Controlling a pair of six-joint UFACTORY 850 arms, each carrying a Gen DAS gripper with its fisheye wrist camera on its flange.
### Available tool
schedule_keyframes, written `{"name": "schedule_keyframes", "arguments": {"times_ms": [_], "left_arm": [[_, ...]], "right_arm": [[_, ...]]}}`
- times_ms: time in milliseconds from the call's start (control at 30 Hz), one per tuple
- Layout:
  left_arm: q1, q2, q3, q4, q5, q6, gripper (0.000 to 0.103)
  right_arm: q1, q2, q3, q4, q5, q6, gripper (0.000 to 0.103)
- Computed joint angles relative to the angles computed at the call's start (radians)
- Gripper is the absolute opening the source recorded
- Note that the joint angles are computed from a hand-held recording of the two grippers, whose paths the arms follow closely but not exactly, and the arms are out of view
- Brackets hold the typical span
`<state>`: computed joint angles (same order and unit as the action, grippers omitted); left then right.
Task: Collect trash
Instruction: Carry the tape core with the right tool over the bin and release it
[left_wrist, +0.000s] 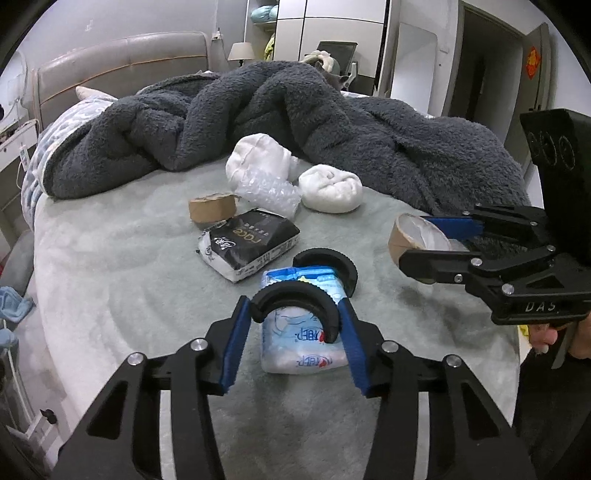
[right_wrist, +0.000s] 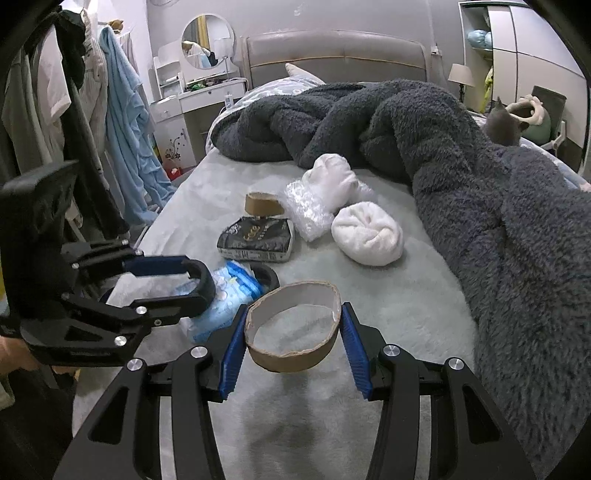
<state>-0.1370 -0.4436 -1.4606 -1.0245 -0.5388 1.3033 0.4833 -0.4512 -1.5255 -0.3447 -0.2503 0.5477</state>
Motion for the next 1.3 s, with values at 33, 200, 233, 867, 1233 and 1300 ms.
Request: {"name": "schedule_keyframes", "arguments": {"times_ms": [33, 200, 233, 867, 1233, 1300], "left_arm": [[0.004, 0.004, 0.003, -0.017, 0.002, 0.007, 0.05], [0.028, 0.027, 0.021, -0.096, -0.006, 0.006, 0.05], [0.031, 0.033, 0.026, -0.1, 0.001, 0.0, 0.05], [0.108, 0.16, 0.109, 0.322, 0.19, -0.516, 0.05], [0.179, 0.159, 0.127, 0.509, 0.163, -0.71, 0.05], [0.198, 0.149, 0.122, 0.526, 0.143, -0.738, 0.05]], "right_arm": [[0.002, 0.0, -0.004, 0.001, -0.001, 0.003, 0.05], [0.021, -0.012, -0.048, -0.009, -0.026, 0.017, 0.05], [0.027, -0.015, -0.06, -0.01, -0.032, 0.014, 0.05], [0.12, -0.104, -0.277, 0.102, -0.066, -0.119, 0.05], [0.165, -0.223, -0.472, 0.239, -0.127, -0.259, 0.05], [0.174, -0.254, -0.521, 0.261, -0.15, -0.283, 0.05]]}}
